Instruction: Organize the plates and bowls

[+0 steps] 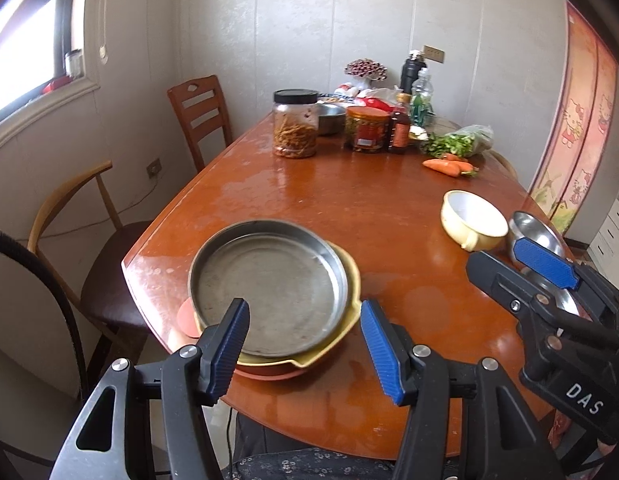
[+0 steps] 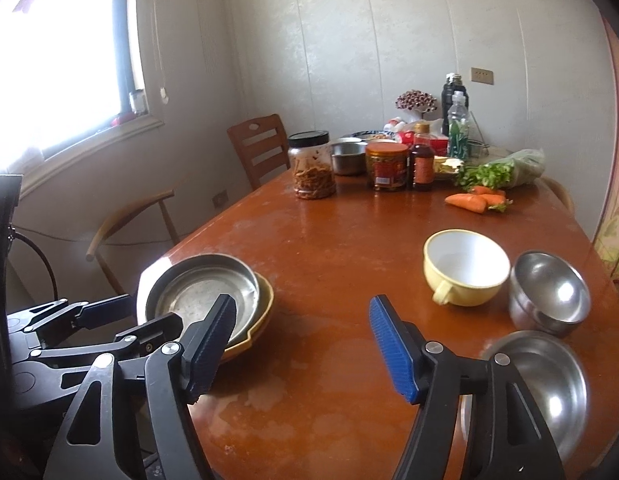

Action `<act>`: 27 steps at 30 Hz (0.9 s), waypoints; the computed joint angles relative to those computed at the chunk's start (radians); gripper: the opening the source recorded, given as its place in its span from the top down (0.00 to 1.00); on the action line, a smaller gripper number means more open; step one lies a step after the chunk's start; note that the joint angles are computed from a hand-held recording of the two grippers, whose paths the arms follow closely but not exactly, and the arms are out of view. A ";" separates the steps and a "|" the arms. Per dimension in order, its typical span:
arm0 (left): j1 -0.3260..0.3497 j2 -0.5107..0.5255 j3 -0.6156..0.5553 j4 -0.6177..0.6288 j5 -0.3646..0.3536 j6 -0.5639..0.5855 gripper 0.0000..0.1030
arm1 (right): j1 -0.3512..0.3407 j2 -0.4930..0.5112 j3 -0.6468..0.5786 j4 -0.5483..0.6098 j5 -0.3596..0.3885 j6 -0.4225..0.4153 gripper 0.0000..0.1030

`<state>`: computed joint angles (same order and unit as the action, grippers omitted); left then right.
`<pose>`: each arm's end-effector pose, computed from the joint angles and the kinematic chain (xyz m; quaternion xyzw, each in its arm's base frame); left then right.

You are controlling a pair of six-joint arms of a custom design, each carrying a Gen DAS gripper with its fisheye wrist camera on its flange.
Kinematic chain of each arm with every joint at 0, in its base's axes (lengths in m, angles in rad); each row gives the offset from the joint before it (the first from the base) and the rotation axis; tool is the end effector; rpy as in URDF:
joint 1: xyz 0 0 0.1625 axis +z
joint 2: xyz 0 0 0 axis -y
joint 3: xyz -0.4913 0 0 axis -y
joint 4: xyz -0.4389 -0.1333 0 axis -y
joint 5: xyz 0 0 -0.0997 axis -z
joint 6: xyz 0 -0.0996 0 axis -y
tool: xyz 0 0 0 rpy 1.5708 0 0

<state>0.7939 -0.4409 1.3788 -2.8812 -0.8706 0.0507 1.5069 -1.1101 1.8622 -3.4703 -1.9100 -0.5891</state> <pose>-0.4372 -0.7264 -0.0164 0.3130 0.8707 -0.2823 0.2533 0.0575 -0.6706 0.3550 0.1264 -0.8232 0.4612 0.3059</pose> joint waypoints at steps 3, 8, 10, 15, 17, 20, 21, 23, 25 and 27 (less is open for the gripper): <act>-0.011 0.002 -0.001 0.001 -0.007 0.008 0.43 | -0.007 -0.020 0.018 -0.020 0.007 0.002 0.30; -0.034 0.009 0.002 -0.008 -0.022 0.020 0.41 | -0.017 -0.061 0.057 -0.064 0.022 -0.006 0.28; -0.041 0.014 -0.001 -0.003 -0.035 0.021 0.41 | -0.025 -0.084 0.077 -0.072 0.039 0.003 0.27; -0.060 0.041 -0.028 0.019 -0.081 0.017 0.41 | -0.050 -0.144 0.119 -0.097 0.035 0.010 0.26; -0.068 0.049 -0.033 0.025 -0.095 0.017 0.41 | -0.059 -0.163 0.138 -0.127 0.020 0.005 0.25; -0.079 0.063 -0.050 0.037 -0.121 0.018 0.41 | -0.083 -0.196 0.170 -0.175 0.045 0.013 0.23; -0.083 0.069 -0.058 0.044 -0.125 0.018 0.41 | -0.090 -0.209 0.177 -0.174 0.047 0.014 0.22; -0.091 0.082 -0.075 0.058 -0.135 0.020 0.41 | -0.100 -0.224 0.184 -0.180 0.046 0.009 0.22; -0.098 0.095 -0.090 0.069 -0.143 0.021 0.41 | -0.112 -0.234 0.190 -0.201 0.045 0.004 0.21; -0.103 0.108 -0.105 0.078 -0.154 0.023 0.41 | -0.129 -0.250 0.199 -0.211 0.054 0.017 0.17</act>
<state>0.6911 -0.3331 1.2739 -2.8031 -1.0245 0.0733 1.3776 -1.3598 2.0613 -3.6817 -1.8559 -0.5718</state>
